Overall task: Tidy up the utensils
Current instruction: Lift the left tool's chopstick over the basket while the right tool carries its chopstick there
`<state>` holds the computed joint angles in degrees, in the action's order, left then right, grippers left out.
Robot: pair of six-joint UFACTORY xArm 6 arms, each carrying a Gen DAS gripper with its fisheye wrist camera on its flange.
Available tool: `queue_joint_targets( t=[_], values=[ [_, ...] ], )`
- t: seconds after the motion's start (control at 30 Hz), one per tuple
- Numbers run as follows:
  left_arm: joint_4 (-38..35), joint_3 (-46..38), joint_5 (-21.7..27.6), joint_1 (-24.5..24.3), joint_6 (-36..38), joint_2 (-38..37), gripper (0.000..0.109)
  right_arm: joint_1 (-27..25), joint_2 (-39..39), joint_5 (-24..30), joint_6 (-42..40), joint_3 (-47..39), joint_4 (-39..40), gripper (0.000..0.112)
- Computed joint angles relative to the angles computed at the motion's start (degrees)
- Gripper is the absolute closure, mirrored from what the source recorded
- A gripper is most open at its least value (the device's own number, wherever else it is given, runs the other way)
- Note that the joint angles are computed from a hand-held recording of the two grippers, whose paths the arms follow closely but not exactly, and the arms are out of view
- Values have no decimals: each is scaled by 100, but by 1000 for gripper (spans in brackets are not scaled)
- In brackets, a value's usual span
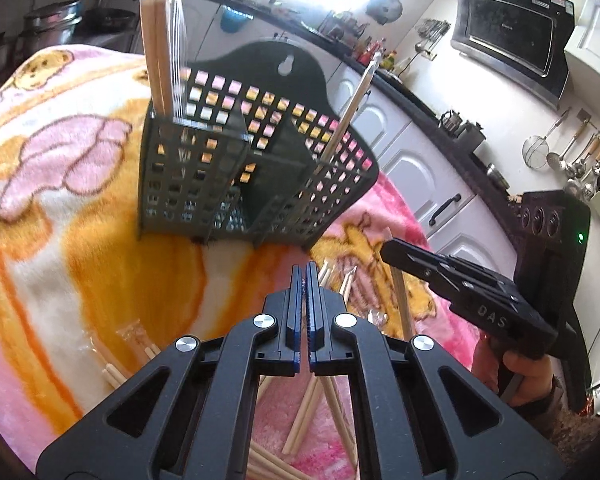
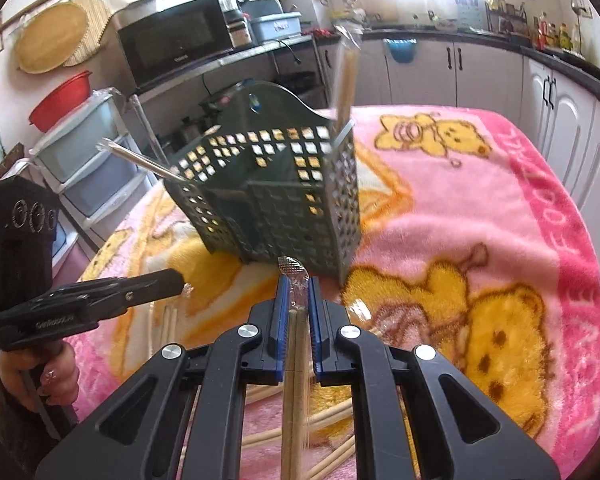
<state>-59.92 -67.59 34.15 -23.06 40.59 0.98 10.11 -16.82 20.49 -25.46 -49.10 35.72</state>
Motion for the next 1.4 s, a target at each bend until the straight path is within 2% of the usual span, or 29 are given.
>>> queue_joint_targets(
  t=[0.8,1.4],
  values=[
    [-510,-160,-185,73,521,-406,108,423,-527,-445,-324,-41,202,104],
    [-820,-682,-321,-7,861,-370,108,678,-729,-1267,-1119,-143,1154,105]
  ],
)
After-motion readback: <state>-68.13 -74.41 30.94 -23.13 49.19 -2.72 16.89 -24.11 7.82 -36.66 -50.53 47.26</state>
